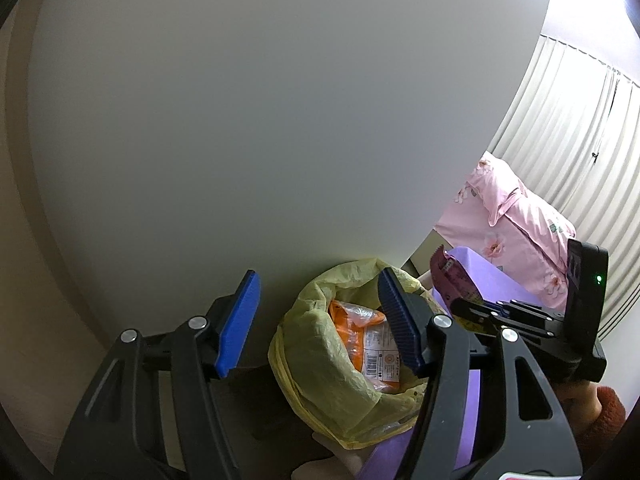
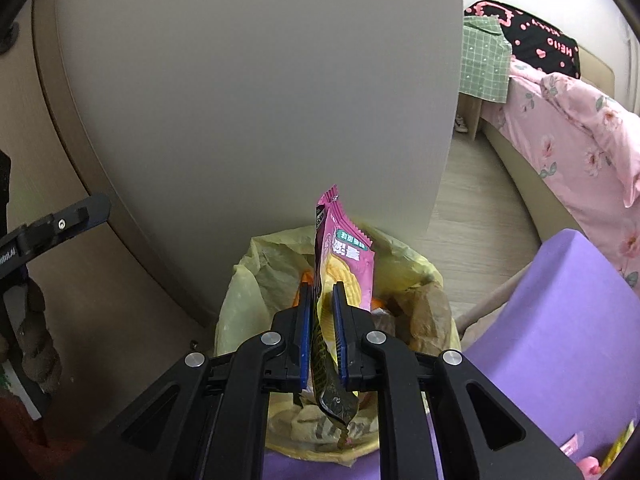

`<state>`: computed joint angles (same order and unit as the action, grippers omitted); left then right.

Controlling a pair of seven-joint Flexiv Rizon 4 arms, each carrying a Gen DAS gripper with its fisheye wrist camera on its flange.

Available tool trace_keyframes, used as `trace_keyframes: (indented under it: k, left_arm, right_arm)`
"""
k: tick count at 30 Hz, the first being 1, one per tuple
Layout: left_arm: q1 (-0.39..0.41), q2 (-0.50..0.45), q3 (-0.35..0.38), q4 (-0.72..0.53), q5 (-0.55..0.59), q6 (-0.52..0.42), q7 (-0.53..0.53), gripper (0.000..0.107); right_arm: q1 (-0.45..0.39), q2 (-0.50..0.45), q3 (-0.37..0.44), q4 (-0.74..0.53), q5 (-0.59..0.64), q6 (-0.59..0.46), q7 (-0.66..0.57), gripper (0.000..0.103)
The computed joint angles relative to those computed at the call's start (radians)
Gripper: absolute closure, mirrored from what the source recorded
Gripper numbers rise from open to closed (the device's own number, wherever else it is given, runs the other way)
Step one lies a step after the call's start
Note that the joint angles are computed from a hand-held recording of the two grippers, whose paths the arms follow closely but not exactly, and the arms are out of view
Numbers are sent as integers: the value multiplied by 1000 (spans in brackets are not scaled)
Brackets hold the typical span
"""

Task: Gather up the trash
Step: 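Carry the orange bag and pink chips bag to the yellow trash bag and release both, then move both open grippers back over the table toward the remaining snacks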

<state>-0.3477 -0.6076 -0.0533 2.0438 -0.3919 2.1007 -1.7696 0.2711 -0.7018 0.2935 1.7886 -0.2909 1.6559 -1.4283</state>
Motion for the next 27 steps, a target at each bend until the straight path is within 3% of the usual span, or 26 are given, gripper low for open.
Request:
trace_keyframes:
  k: [1,2,4,6,15,18,22,27]
  left_arm:
    - [5,0,-3,0,5,-1,-2,49]
    - [6,-1,-4,-1,7,-3,-2,49]
    - [8,-2,-6,-2,10,-6,-5,49]
    - [2,-3,-2,-7,6,-12,-3,49]
    - [-15,-15,-7,-56,20,-65,28,48]
    - [-3,-25,-36,-83,54,-83,30,48]
    - [-2,-47,-65,-130,107,-115,51,48]
    - [76,-111,-202,-216,221,-160,56,48]
  right_arm:
    - [-16,-6,21,-9,-2,-13,-5,82]
    - [-25,-10,34,-15,-2,-19,-10,65]
    - [-47,-16,62,-12,3,-8,-23,54]
    - [-68,-22,92,-13,4,-2,-34,54]
    - [-81,49,42,79,25,76,-1,54]
    - [-66,100,-21,151,39,132,24,54]
    - [28,188,-193,284,94,230,32,54]
    - [124,265,-349,409,223,329,-17,54]
